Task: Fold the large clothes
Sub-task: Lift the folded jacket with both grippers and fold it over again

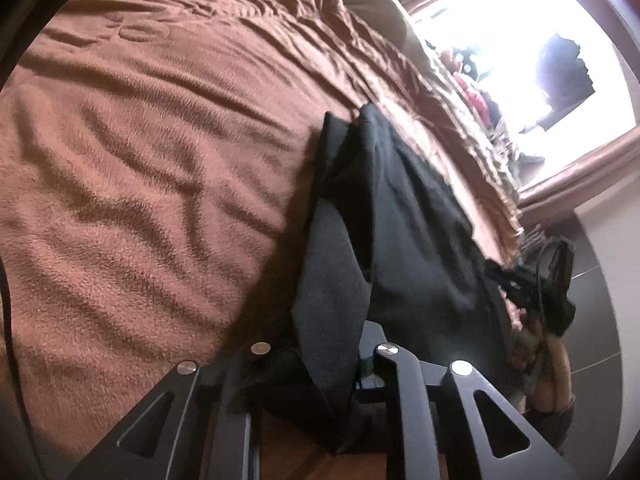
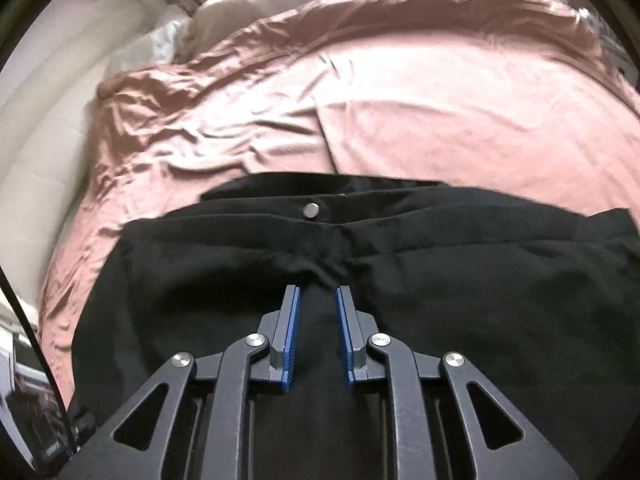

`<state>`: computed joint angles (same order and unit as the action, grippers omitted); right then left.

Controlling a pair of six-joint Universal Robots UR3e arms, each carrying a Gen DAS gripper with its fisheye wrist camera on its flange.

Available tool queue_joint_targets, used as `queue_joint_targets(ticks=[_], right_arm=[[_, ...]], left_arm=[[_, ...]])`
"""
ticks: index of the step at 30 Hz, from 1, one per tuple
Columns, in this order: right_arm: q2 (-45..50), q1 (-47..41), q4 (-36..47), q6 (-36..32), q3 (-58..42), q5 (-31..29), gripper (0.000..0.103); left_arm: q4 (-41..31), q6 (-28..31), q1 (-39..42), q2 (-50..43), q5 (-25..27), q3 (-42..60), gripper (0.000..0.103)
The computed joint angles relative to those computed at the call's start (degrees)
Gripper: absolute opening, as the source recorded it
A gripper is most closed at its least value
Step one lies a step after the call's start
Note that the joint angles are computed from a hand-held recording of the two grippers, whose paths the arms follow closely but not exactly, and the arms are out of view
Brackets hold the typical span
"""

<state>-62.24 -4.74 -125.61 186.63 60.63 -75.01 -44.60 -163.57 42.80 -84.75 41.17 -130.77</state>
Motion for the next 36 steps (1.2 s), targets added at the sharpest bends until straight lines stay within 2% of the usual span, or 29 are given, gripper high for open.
queue_joint_targets(ticks=[5, 10, 14, 19, 26, 29, 32, 34, 36], right_arm=[[-11.78, -2.94, -4.12, -0.81, 15.19, 4.90, 0.015], [-24.52, -6.57, -6.83, -3.20, 33.42, 10.57, 0.015], [-32.99, -10.37, -5.59, -7.55, 44.56, 16.37, 0.016], [-43.02, -13.02, -0.69, -13.31, 52.84, 18.21, 0.016], [-56.75, -15.64, 3.20, -14.71, 61.67, 18.35, 0.016], [-58.01, -16.69, 2.31, -13.80, 65.35, 19.05, 0.016], [-54.23, -14.54, -2.16, -10.88, 66.33, 18.70, 0.016], [-53.85, -15.26, -0.54, -11.65, 65.35, 19.40, 0.016], [-58.77, -19.45, 5.85, -14.49, 65.64, 22.97, 0.016]], left_arm=[[-6.79, 2.45, 0.82, 5.90, -3.42, 1.95, 0.015], [-16.55, 6.16, 0.52, 11.99, -8.41, 6.35, 0.013], [-18.68, 5.72, -2.07, 14.11, -10.71, 9.33, 0.013], [-19.33, 3.84, -4.68, 16.69, -12.40, 11.48, 0.012], [-12.60, -4.27, -11.64, 15.14, -13.07, 17.35, 0.011], [-8.77, -7.25, -15.56, 13.92, -12.80, 19.71, 0.011], [-3.73, -10.79, -21.41, 11.60, -10.65, 21.76, 0.010], [0.74, -14.00, -26.02, 9.21, -8.39, 23.31, 0.010], [3.64, -16.58, -29.39, 6.52, -7.39, 25.56, 0.010]])
